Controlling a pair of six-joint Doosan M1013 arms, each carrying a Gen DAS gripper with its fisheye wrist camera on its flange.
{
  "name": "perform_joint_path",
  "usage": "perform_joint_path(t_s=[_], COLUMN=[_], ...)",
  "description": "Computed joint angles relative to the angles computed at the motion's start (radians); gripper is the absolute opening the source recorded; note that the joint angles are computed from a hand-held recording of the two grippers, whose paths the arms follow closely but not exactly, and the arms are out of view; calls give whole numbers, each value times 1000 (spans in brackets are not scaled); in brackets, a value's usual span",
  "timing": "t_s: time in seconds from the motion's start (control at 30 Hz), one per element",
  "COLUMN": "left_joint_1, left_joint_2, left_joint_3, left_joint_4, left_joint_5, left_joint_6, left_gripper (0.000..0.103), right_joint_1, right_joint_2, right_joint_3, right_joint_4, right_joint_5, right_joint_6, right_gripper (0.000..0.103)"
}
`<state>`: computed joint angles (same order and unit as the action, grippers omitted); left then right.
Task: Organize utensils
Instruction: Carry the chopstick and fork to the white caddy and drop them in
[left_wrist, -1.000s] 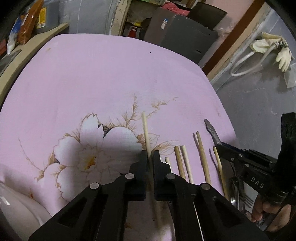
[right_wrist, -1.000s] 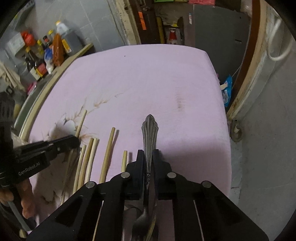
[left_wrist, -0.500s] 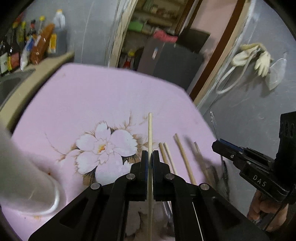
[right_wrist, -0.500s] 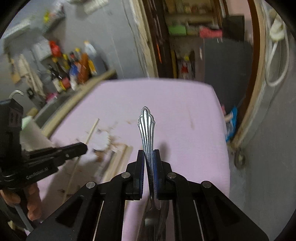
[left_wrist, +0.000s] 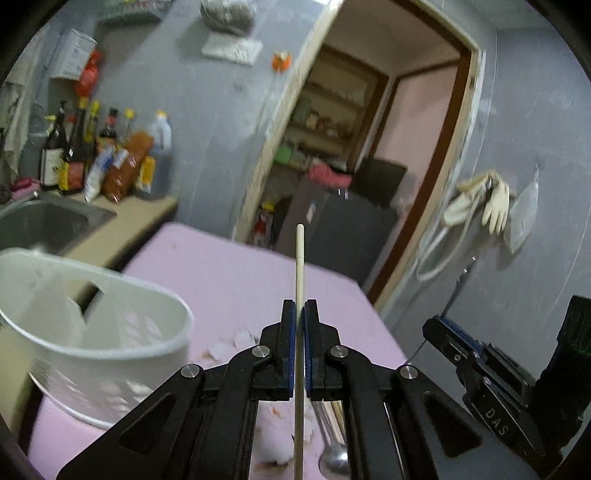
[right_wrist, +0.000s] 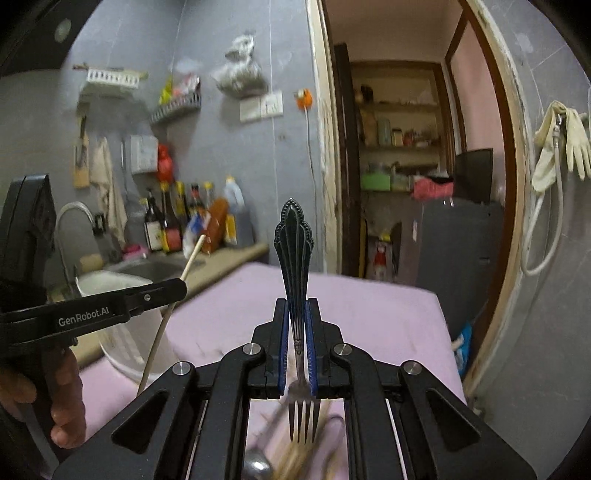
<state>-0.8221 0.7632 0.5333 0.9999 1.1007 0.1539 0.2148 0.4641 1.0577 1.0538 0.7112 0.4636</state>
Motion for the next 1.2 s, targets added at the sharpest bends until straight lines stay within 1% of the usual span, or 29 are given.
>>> perform_joint_path(t_s=[0.13, 0.23, 0.37, 0.53, 0.67, 0.77, 0.9, 1.03, 1.2], left_joint_1=[-7, -7, -4, 2, 5, 12, 26, 42, 49], left_joint_2=[-37, -82, -132, -178, -207, -230, -258, -275, -265], left_joint_3=[41, 104, 171, 239, 288, 332, 396, 437, 438], left_joint_4=[112, 181, 270, 380, 462, 497, 532, 543, 498], left_joint_5=[8, 1, 15, 76, 154, 198, 246, 281, 327], left_joint_6=[-57, -115, -189, -253, -258, -283, -362, -432, -446], left_gripper=[2, 2, 2, 2, 2, 2, 2, 2, 2], right_joint_1=[13, 25, 44, 77, 106, 126, 148, 166, 174], right_joint_2=[4, 0, 18, 36, 39, 37, 52, 74, 88], right_joint_3=[-25, -35, -91, -136, -139, -130, -138, -159, -157], right_joint_4=[61, 94, 127, 210, 268, 305, 343, 311, 245], right_joint_5=[0, 11, 59, 81, 66, 46, 37, 42, 60], right_joint_6=[-20, -43, -37, -81, -117, -139, -131, -83, -48], right_gripper=[6, 6, 6, 6, 6, 6, 6, 6, 6])
